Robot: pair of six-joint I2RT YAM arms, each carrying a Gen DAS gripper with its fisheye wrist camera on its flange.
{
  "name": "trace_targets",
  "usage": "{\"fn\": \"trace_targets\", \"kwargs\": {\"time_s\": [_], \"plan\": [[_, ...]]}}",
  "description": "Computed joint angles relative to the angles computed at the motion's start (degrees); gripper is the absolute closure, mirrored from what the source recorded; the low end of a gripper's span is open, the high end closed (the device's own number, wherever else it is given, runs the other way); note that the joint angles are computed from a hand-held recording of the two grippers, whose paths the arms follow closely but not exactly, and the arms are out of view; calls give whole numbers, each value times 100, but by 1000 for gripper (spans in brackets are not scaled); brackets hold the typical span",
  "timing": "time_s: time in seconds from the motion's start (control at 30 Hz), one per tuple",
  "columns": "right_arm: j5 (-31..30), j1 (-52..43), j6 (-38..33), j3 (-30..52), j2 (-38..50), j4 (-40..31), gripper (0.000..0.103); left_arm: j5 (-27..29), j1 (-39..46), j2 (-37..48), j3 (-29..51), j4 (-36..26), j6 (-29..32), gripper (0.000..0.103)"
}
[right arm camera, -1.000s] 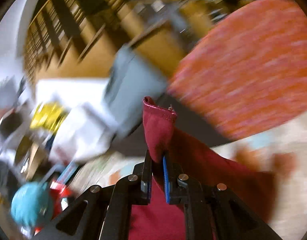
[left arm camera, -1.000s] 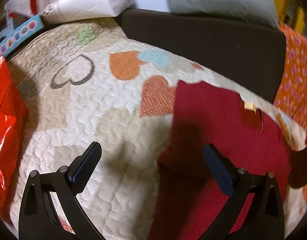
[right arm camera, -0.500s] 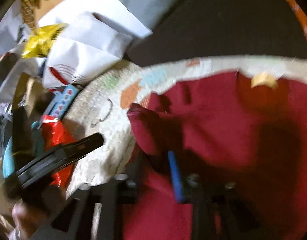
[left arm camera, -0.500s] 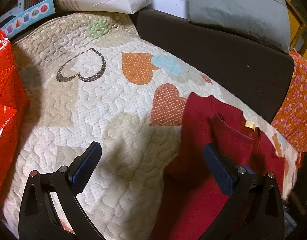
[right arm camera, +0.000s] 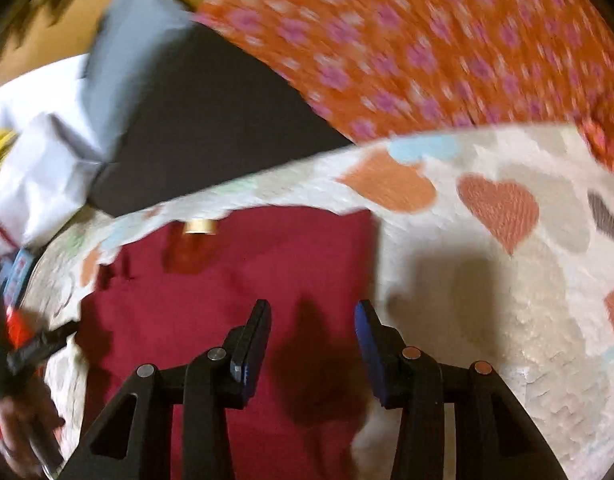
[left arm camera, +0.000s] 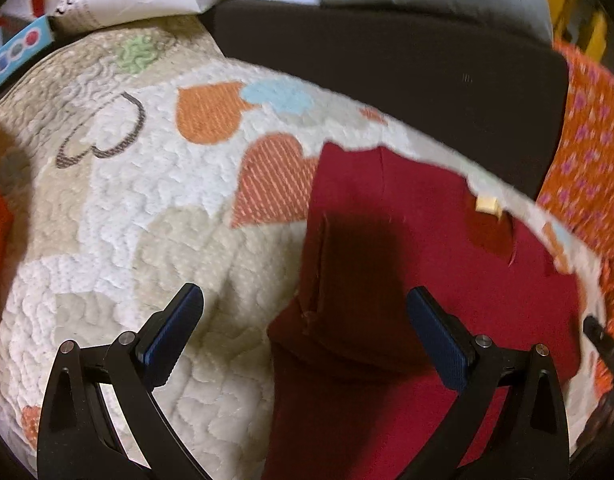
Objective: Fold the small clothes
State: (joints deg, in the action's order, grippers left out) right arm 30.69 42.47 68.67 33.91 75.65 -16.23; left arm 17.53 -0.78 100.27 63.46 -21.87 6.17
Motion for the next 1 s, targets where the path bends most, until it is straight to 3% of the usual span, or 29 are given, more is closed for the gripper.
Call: {"fn": "trace_targets", "kwargs": {"time_s": [0.1,0.13,0.17,0.27,0.3,0.37,0.43,0.57,0.67,0.8,0.83,1.0], "plan": [[-918,-639,-582,-153,376,899,67,-203,-127,190,25,35,25,1],[-832,-654,-687,-115,397,807,84,-268,-154,219,24,70,43,1],[-456,-553,-784,60,406,491,90,-323,-170,225,10,96,59,1],[364,-253,-794,247,391,-44,91,-555,-233,262,-45,214,61,1],[277,-351,-782,339,614,-154,91,-568,-247,312,-39,223,58,1],[-189,-582,-829,185,996,283,91,-617,-276,411,-19,202,45,1],[-67,-508,-635,-31,629,317,90,-667,-285,389,-70,217,59,1],[467,171,183,17,-280,-647,89,-773,-295,181,-209,281,150,1],[769,1014,539,307,-237,-1090,89,-753,-292,123,-269,310,180,1],[-190,652,212,340,775,-432,90,-777,-339,215,-256,297,128,1],[-176,612,152,268,931,-123,91,-763,-337,207,-259,288,137,1],[137,1135,766,579,346,-990,90,-630,-136,-183,-470,143,379,1]]}}
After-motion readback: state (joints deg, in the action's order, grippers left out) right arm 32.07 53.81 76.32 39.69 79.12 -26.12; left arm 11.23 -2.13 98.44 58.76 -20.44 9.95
